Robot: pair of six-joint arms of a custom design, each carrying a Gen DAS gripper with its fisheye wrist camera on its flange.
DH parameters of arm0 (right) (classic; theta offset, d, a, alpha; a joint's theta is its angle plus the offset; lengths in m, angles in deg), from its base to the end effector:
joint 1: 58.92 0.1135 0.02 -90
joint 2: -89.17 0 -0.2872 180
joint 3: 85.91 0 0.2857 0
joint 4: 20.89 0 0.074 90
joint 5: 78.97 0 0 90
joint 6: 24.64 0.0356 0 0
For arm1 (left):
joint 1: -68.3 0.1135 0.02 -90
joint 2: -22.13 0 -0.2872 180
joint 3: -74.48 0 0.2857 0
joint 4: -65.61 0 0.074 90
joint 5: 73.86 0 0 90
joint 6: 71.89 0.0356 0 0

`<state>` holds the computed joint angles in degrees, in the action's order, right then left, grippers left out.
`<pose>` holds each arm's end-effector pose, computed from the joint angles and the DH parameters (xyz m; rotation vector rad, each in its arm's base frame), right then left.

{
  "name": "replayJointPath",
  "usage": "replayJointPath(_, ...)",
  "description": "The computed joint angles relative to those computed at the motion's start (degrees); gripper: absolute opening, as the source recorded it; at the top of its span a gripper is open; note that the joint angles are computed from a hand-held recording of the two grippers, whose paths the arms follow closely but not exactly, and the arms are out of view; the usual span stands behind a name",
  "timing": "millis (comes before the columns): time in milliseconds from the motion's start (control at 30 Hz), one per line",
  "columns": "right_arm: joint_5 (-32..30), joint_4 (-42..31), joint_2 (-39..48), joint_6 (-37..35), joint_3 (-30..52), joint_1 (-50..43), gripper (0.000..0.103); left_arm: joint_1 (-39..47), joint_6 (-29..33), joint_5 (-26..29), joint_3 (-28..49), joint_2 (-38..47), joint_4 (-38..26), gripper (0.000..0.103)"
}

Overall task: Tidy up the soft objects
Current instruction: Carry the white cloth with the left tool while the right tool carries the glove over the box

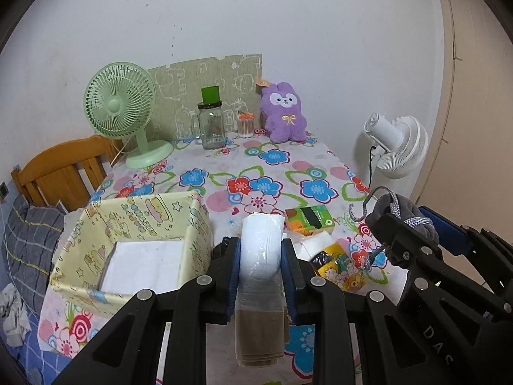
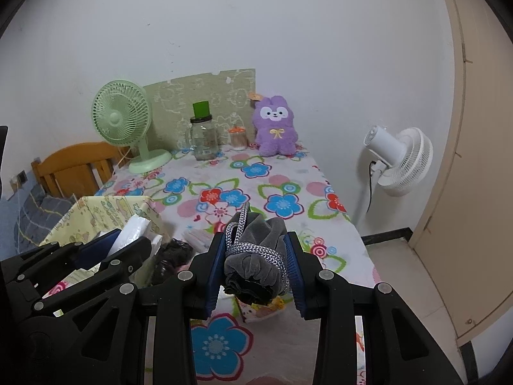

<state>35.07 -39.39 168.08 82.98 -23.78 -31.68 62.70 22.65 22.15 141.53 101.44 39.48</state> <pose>0.2958 0.1360 0.2513 0.0548 2.1257 0.0013 0.3297 -0.0361 0.2671 0.2545 2.2250 -0.1275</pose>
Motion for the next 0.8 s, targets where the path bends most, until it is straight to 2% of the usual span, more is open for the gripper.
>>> replayJointPath(533, -0.36, -2.59, 5.23, -1.34, 9.41, 2.49, 0.039, 6.04, 4.60, 4.40, 6.21, 3.41, -2.01, 0.023)
replayJointPath(800, 0.06, -3.91, 11.61, -1.61, 15.78, 4.43, 0.039, 9.47, 7.32, 5.58, 8.33, 6.38, -1.19, 0.023)
